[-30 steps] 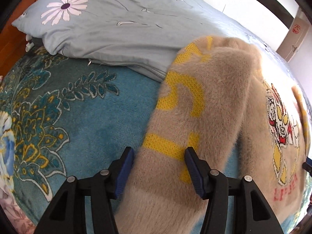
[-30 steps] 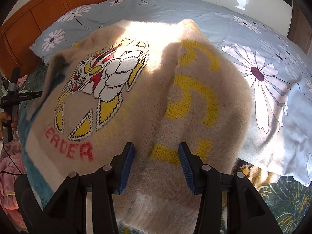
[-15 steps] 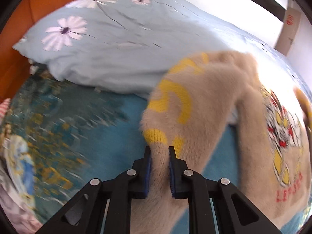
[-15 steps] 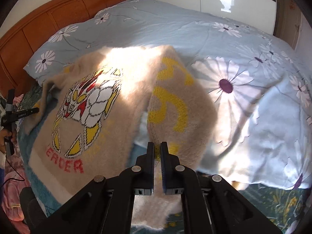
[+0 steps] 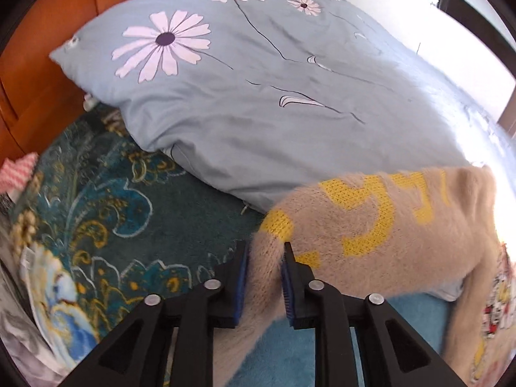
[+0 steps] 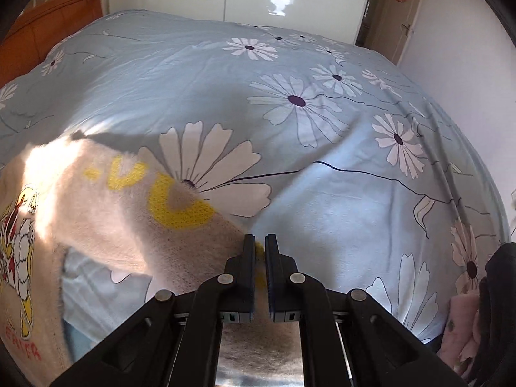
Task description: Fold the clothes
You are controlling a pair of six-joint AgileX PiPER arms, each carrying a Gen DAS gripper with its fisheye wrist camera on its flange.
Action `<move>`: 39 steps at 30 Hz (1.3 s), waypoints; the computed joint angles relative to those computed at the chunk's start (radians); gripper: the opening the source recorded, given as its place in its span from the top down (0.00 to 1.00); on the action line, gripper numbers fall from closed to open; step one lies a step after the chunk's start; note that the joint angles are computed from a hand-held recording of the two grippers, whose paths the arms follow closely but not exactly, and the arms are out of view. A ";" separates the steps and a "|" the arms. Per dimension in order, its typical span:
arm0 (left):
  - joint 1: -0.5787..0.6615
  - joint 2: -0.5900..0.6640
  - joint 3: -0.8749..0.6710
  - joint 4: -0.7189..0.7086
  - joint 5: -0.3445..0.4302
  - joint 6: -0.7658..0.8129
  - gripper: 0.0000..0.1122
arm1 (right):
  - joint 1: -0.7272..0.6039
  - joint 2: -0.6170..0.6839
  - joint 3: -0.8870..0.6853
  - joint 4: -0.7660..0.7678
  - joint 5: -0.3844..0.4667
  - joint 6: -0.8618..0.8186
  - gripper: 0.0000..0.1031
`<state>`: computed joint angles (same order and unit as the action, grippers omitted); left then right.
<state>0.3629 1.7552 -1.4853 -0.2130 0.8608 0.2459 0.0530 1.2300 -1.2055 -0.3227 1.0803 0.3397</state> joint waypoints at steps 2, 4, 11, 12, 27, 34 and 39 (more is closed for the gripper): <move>0.034 -0.025 0.027 -0.074 0.017 0.037 0.58 | -0.025 0.010 0.001 -0.037 -0.007 0.030 0.95; 0.055 -0.082 0.082 -0.126 0.028 0.062 0.55 | -0.065 -0.009 0.007 -0.002 -0.021 0.025 0.95; 0.081 -0.350 0.342 -0.336 0.095 0.217 0.48 | 0.265 -0.349 0.177 0.017 0.011 0.152 0.69; 0.076 -0.370 0.381 -0.373 0.132 0.236 0.47 | 0.351 -0.393 0.212 0.053 0.020 0.193 0.57; -0.228 -0.627 0.759 -0.429 0.130 0.142 0.47 | 1.025 -0.347 0.522 0.079 -0.303 0.786 0.56; -0.308 -0.694 0.789 -0.358 0.075 0.018 0.78 | 1.016 -0.385 0.525 0.086 -0.310 0.790 0.89; -0.254 -0.739 0.822 -0.378 0.090 0.071 0.88 | 1.056 -0.371 0.482 0.035 -0.248 0.803 0.89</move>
<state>0.1093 1.0158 -0.6633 -0.5912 0.9513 0.3173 1.1091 0.8588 -0.7237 -0.2878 0.8322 1.1431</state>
